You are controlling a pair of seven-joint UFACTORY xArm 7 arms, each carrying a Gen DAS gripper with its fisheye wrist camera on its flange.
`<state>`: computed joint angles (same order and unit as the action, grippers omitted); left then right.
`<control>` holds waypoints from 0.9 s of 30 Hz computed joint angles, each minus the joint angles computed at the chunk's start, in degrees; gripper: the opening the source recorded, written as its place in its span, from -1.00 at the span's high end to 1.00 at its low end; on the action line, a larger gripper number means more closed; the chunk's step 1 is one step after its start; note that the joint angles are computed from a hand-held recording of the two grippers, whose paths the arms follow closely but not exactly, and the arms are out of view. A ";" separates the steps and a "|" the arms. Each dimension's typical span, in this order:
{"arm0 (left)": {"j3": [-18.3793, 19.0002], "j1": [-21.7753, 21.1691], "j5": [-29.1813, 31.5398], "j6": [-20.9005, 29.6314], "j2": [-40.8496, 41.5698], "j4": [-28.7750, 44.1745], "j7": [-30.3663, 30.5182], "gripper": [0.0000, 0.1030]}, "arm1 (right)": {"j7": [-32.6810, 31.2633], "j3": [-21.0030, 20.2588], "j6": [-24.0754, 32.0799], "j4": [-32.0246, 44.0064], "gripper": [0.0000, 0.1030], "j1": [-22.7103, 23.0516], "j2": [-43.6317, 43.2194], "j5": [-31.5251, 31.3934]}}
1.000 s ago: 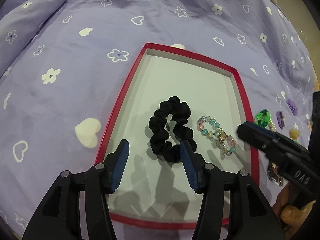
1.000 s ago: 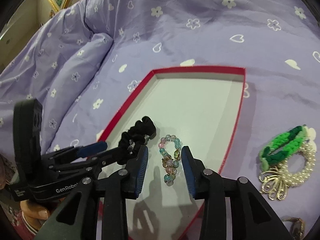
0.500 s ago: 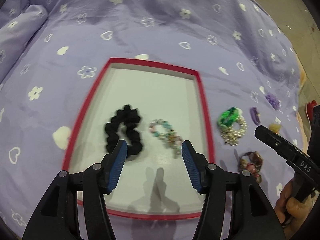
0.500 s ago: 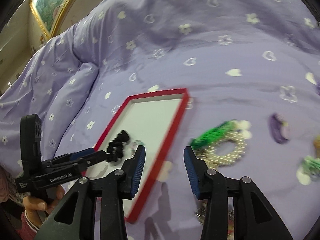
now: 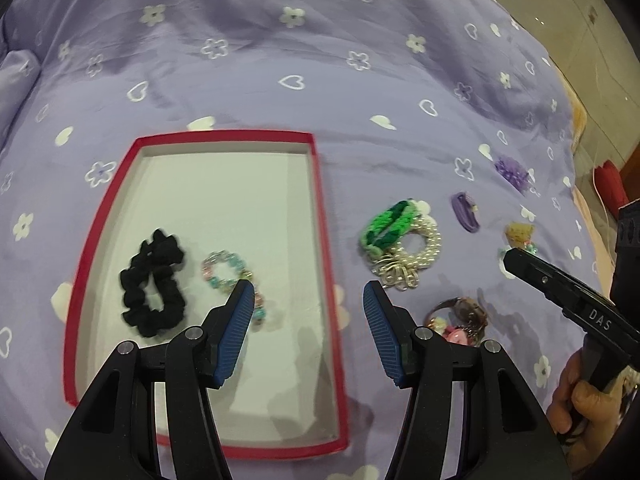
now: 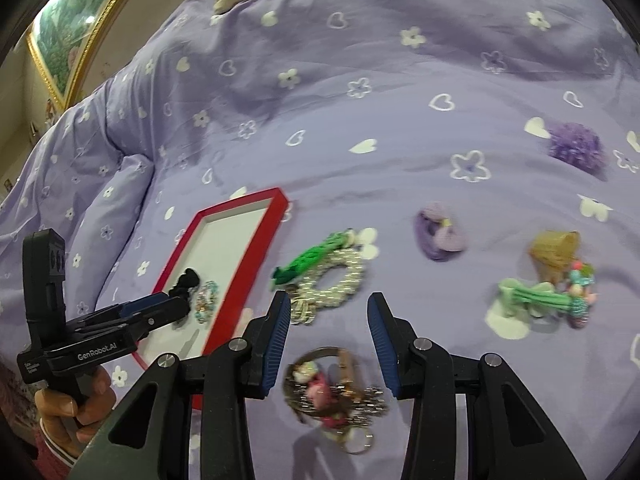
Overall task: Organize jewelry
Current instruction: 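Grasp the green braided hair tie with the left gripper while the right grasps the purple bow clip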
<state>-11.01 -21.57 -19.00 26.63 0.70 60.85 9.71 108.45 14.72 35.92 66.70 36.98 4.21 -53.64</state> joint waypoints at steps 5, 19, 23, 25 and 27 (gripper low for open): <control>-0.92 -1.04 2.04 0.00 2.37 2.58 -0.42 -0.09 | 0.03 0.12 -0.09 -3.13 0.17 -1.25 -2.46 0.83; -2.52 -4.27 9.29 5.13 17.21 18.92 -1.46 -0.08 | -9.29 -1.29 -1.39 -5.28 0.17 -6.73 -1.89 6.27; -1.87 -6.17 13.46 7.66 21.02 23.10 -2.40 -0.04 | -11.44 -2.30 -2.47 -4.67 0.17 -7.32 -0.34 7.26; -1.43 -6.90 15.15 8.96 22.68 24.78 -3.14 0.25 | -11.99 -2.83 -3.38 -4.56 0.18 -7.47 0.38 7.76; -1.91 -6.48 14.55 9.71 23.67 25.70 -2.64 0.55 | -12.99 -3.24 -3.33 -4.14 0.25 -7.40 1.15 8.45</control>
<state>-12.92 -28.05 -4.46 36.34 24.37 86.55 7.07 95.46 11.49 32.59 62.55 29.58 5.36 -45.18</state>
